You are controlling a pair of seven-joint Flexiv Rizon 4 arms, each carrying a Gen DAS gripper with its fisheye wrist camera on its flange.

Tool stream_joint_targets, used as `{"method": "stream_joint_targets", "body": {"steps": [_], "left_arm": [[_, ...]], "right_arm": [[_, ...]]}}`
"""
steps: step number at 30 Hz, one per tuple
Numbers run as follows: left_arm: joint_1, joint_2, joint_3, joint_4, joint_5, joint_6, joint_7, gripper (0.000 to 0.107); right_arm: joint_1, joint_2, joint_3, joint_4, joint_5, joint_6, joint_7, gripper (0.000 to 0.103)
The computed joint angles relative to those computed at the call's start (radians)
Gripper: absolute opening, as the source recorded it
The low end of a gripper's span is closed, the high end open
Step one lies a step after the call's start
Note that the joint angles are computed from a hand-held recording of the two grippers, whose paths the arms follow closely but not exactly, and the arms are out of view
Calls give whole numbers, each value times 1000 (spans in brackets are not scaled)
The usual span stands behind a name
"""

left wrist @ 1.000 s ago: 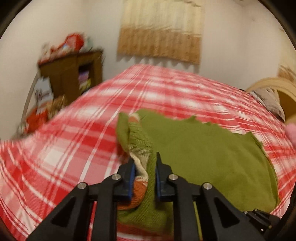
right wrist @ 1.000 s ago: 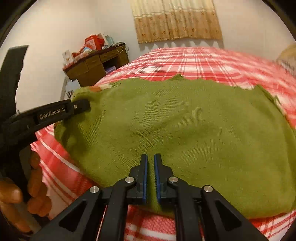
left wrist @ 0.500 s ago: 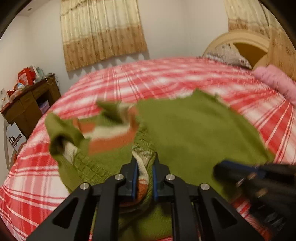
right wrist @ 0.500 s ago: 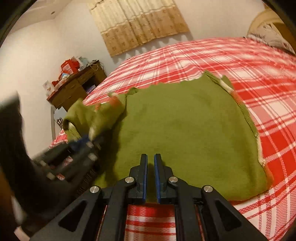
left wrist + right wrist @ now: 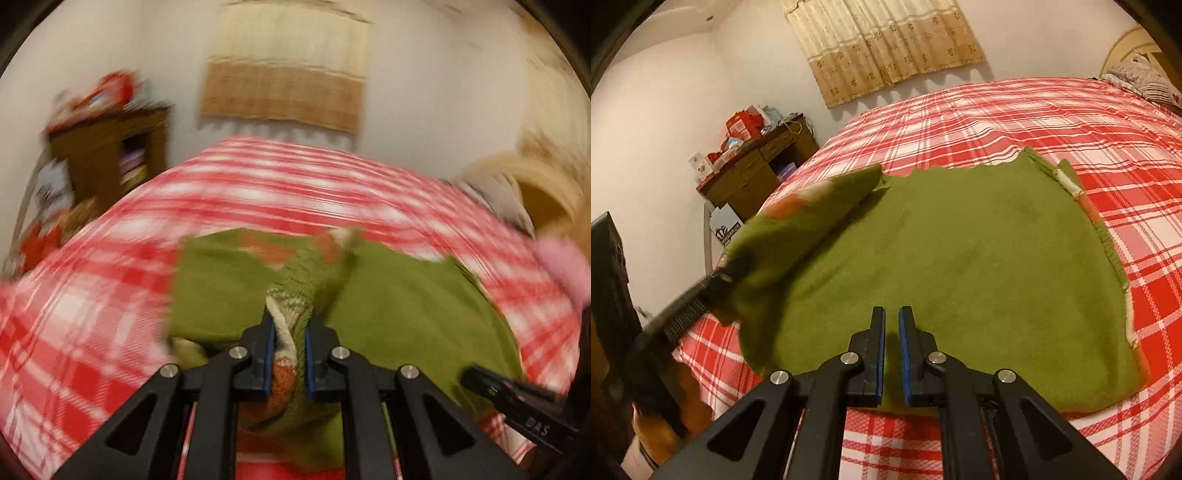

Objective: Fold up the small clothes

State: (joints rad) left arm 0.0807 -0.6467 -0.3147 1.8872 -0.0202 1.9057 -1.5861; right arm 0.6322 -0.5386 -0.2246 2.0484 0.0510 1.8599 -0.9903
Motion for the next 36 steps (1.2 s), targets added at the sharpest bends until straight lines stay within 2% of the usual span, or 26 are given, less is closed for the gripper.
{"method": "stream_joint_targets", "body": {"steps": [2,4,5,6,8,9,10,11,14,16,18,20,24,26,27,28,29,30,31,32,34,36], "left_arm": [[14,17,37,36,-55,-9,-52,18],[24,24,70,58,-74,-41,-61,23],[15,27,96,68,-88,-50,-53,31],[32,28,91,76,-79,-55,-54,37],[43,39,96,94,-85,-65,-53,58],[74,41,69,103,-77,-64,-50,64],[118,39,25,112,-61,-62,-48,75],[156,35,-14,114,-49,-62,-47,78],[203,26,-67,109,-34,-63,-53,78],[266,6,-142,91,-6,-71,-43,78],[290,-9,-180,57,4,-100,-20,78],[317,-24,-227,19,20,-141,34,78],[273,-45,-210,-26,1,-186,134,78],[272,-65,-226,-24,-30,-189,150,76],[269,-75,-232,-21,-49,-195,153,74],[270,-87,-245,-19,-65,-202,157,66],[253,-92,-234,-8,-73,-172,155,65],[229,-90,-212,5,-70,-121,159,65],[233,-93,-223,10,-41,-106,168,58],[239,-95,-234,9,-15,-112,164,57],[205,-83,-198,15,-17,-91,173,57],[253,-100,-250,21,6,-89,173,57]], "right_arm": [[-1,-1,2,-3,-10,-7,-8,7],[-7,-5,9,-11,-14,-10,-6,7],[-13,-8,17,-15,-16,-9,-4,7],[-19,-11,26,-22,-21,-12,-2,7],[-22,-15,36,-32,-34,-19,-4,7],[-25,-17,42,-37,-42,-21,-5,7],[-35,-19,56,-46,-53,-27,-6,7],[-62,-23,86,-63,-73,-37,-9,7],[-158,-50,191,-145,-148,-77,-17,7],[-206,-81,242,-220,-198,-118,-23,7],[-297,-128,352,-323,-246,-195,-33,7],[-326,-162,396,-398,-261,-240,-34,8],[-394,-224,518,-527,-289,-317,-119,8],[-372,-242,499,-580,-281,-348,-129,19],[-376,-267,516,-626,-277,-368,-147,34],[-394,-299,560,-681,-269,-394,-180,49],[-408,-323,595,-724,-260,-420,-213,54],[-407,-348,613,-769,-255,-446,-239,55],[-399,-380,625,-827,-260,-485,-269,55],[-397,-405,640,-871,-259,-525,-300,55],[-394,-461,677,-969,-249,-635,-359,55],[-376,-484,650,-1008,-231,-705,-350,55]]}}
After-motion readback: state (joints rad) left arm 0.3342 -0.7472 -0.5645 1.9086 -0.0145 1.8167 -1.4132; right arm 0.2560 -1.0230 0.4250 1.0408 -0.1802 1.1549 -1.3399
